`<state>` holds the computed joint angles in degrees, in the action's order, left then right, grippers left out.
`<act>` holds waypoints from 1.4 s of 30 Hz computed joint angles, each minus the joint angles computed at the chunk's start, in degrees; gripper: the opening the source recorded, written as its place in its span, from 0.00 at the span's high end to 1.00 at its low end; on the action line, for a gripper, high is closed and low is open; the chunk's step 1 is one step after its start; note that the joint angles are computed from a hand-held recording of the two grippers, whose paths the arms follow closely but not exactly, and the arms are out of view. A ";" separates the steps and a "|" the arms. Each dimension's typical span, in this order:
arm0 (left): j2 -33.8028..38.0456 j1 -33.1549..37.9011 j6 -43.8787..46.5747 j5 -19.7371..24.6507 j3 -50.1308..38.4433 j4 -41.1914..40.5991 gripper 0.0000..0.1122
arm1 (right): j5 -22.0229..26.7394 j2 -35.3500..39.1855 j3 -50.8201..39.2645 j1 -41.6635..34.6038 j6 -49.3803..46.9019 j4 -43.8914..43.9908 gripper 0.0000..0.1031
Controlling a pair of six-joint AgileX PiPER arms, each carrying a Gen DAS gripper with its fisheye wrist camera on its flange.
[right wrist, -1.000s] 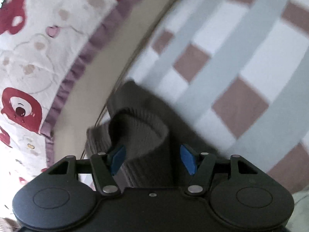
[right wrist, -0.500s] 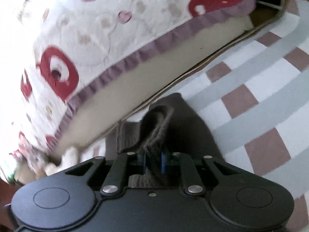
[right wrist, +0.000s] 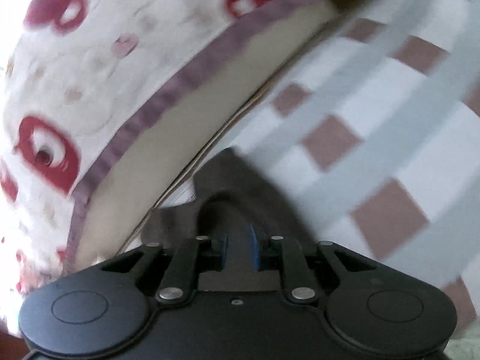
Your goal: Fold clothes
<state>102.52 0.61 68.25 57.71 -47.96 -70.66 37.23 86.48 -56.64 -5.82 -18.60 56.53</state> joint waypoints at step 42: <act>44.98 -4.91 -59.42 8.24 -99.94 41.80 0.88 | -12.41 14.67 -8.56 13.42 19.48 -34.47 0.36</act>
<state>147.50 -4.30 8.84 65.95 -147.90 -28.86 24.81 101.15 -65.20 7.60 0.88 22.07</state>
